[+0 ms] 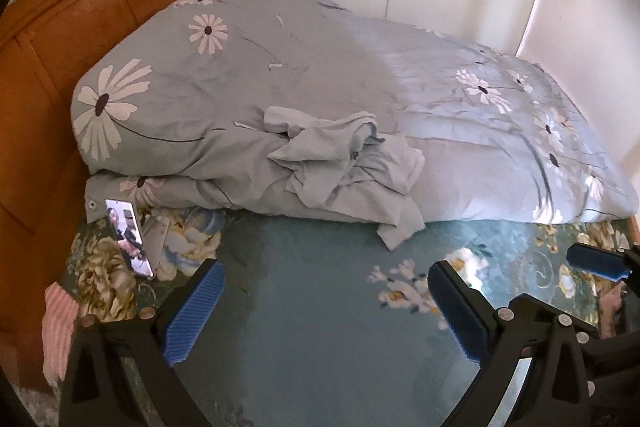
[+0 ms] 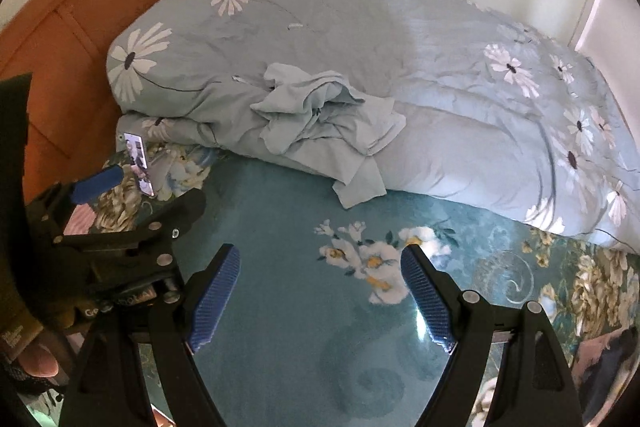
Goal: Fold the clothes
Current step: 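Move both grippers toward the crumpled grey t-shirt on the duvet, then grasp the crumpled grey t-shirt with the right gripper and lift it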
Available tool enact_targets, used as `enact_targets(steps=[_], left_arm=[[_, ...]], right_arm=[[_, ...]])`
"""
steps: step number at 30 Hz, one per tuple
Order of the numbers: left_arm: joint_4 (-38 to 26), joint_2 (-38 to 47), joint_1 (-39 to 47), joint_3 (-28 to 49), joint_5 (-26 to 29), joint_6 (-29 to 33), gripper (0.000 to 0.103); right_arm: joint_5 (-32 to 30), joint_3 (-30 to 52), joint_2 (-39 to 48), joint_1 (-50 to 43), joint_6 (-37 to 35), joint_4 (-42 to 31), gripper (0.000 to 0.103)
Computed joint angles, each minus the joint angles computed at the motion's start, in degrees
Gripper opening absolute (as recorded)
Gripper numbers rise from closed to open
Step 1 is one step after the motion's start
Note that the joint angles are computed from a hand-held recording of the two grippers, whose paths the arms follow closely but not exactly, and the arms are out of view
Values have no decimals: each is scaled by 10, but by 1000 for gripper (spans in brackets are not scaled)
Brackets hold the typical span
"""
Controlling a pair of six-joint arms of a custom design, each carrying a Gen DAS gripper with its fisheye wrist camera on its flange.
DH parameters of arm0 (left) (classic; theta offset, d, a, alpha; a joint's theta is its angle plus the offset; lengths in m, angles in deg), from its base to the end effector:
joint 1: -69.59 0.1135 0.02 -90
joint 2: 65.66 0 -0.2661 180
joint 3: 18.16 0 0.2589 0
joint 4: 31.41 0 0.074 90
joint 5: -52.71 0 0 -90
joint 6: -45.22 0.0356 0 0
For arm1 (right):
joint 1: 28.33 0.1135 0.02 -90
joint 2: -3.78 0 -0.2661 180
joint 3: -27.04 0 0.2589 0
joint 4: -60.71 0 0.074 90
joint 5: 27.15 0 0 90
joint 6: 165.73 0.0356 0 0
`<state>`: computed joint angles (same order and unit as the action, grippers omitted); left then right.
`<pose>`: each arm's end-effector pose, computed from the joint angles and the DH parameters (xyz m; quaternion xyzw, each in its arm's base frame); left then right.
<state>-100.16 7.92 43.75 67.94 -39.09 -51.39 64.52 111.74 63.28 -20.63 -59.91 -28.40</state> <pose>0.2331 -0.1116 0.3338 0.1553 0.9441 -0.0667 0.2830 0.1660 0.0214 0.3546 0.0722 0.9714 0.0321 0.2238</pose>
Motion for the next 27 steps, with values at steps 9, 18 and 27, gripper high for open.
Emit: enact_targets(steps=[9,18,27], left_arm=[[94,84,84,-39,49,52,103],[97,122,151,-76,71,56,103],[68,97,203,-108,52,69,103]], right_arm=[[-39,-39,117,-36,-18,130,86],[-105,64,389,-93,-13,298,86],[-188,238,598,-130,175,307,15]])
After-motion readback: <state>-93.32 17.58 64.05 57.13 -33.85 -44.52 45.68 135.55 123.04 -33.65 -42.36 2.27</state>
